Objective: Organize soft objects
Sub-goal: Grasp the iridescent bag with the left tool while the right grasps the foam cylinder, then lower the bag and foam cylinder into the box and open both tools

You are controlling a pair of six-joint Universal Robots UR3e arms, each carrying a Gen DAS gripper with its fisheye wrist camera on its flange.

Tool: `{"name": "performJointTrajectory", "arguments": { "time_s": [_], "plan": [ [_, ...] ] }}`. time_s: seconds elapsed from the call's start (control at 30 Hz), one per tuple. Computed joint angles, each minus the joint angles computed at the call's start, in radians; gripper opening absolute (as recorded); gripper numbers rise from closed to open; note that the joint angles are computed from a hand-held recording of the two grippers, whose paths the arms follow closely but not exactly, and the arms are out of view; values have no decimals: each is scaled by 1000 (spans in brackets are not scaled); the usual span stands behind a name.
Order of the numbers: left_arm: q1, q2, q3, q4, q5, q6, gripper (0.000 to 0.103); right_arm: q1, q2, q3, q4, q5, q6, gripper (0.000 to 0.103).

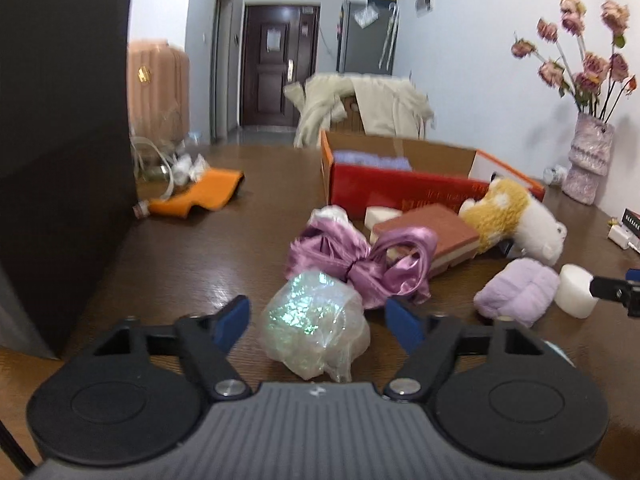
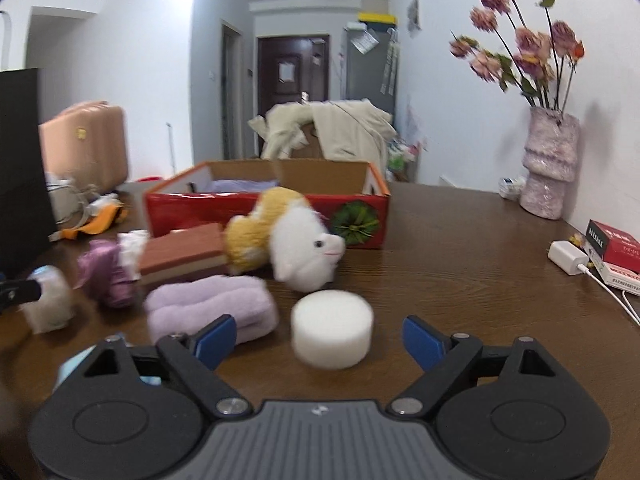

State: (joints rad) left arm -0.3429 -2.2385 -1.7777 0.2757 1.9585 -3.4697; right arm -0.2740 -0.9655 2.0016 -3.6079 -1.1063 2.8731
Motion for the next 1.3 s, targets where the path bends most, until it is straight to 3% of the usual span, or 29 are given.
{"name": "performJointTrajectory", "arguments": {
  "time_s": [0.1, 0.17, 0.27, 0.37, 0.67, 0.97, 1.13, 1.3],
  "plan": [
    [36, -2, 8, -41, -47, -16, 47, 29, 64, -146, 115, -36, 20, 83],
    [50, -2, 0, -24, -62, -18, 45, 48, 106, -227, 176, -59, 29, 77],
    [51, -2, 7, -37, -49, -20, 44, 61, 153, -341, 311, -75, 26, 58],
    [38, -1, 21, -61, -22, -23, 43, 55, 172, -376, 355, -57, 29, 56],
    [-62, 86, -18, -55, 84, -37, 42, -10, 82, -217, 251, 31, 9, 55],
    [-181, 124, 1, -44, 125, -46, 42, -191, -150, 165, 93, 266, -96, 55],
    [-178, 82, 130, -101, 76, -25, 42, -270, -211, 243, 101, 345, -142, 55],
    [-112, -16, 423, -239, -38, 25, 43, -271, -196, 112, 203, 370, -147, 55]
  ]
}}
